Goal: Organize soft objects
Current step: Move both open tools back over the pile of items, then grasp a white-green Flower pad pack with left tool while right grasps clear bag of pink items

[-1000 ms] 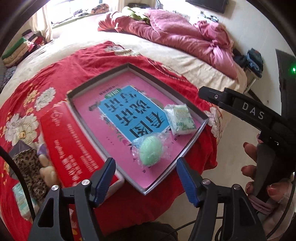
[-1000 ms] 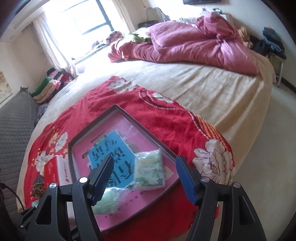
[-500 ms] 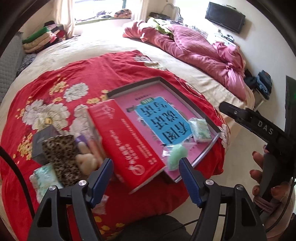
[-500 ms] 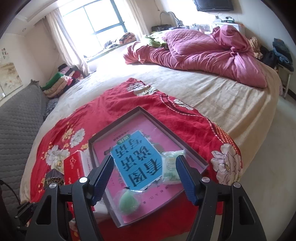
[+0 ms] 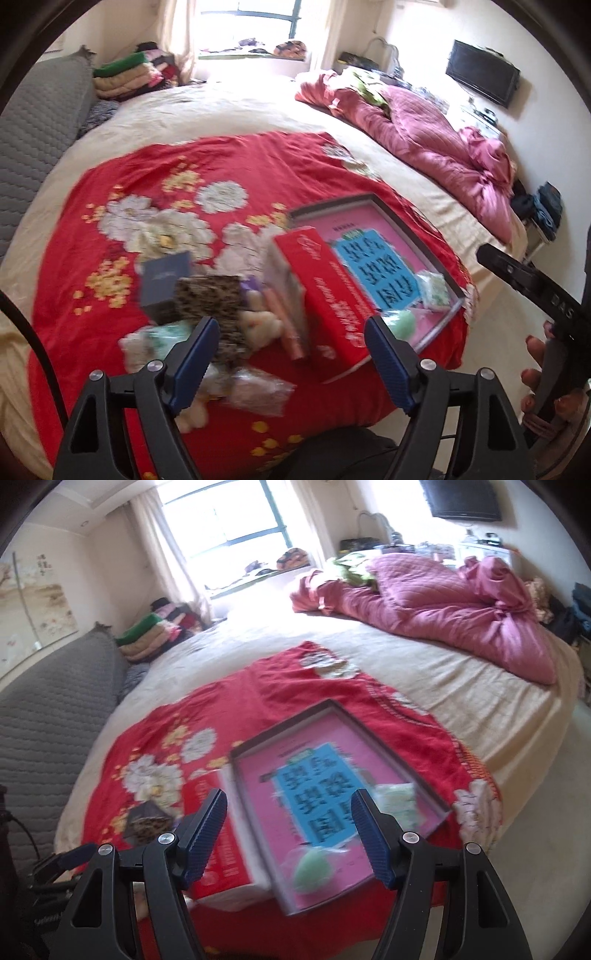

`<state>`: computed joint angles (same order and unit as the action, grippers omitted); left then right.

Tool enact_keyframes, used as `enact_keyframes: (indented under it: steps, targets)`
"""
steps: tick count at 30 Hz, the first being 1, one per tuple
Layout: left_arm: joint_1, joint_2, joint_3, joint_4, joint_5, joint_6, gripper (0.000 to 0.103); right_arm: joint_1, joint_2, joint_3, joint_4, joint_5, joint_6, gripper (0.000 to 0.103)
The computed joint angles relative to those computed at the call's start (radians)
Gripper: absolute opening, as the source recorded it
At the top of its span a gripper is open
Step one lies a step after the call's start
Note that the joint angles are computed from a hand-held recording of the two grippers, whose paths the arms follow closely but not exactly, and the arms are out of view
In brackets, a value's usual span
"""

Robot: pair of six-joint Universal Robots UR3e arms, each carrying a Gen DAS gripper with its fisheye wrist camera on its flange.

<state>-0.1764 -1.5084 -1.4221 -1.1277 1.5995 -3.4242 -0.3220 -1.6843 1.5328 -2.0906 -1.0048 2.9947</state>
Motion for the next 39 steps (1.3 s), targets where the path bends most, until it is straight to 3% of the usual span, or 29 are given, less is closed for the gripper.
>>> enact_keyframes:
  steps: [17, 25, 32, 39]
  targets:
    - [0.316, 0.321, -0.173, -0.149, -0.068, 0.097, 0.081, 0.255, -0.025, -0.016, -0.01, -0.05, -0.009, 0.071]
    - [0.505, 0.443, -0.248, -0.235, -0.179, 0.2, 0.081, 0.374, -0.01, 0.003, -0.055, -0.124, -0.04, 0.072]
    - [0.499, 0.435, -0.297, -0.219, -0.16, 0.198, 0.08, 0.49, 0.034, 0.052, -0.101, -0.198, -0.069, 0.072]
    - [0.36, 0.307, -0.324, -0.128, -0.062, 0.14, 0.08, 0.576, 0.09, 0.103, -0.145, -0.251, -0.108, 0.072]
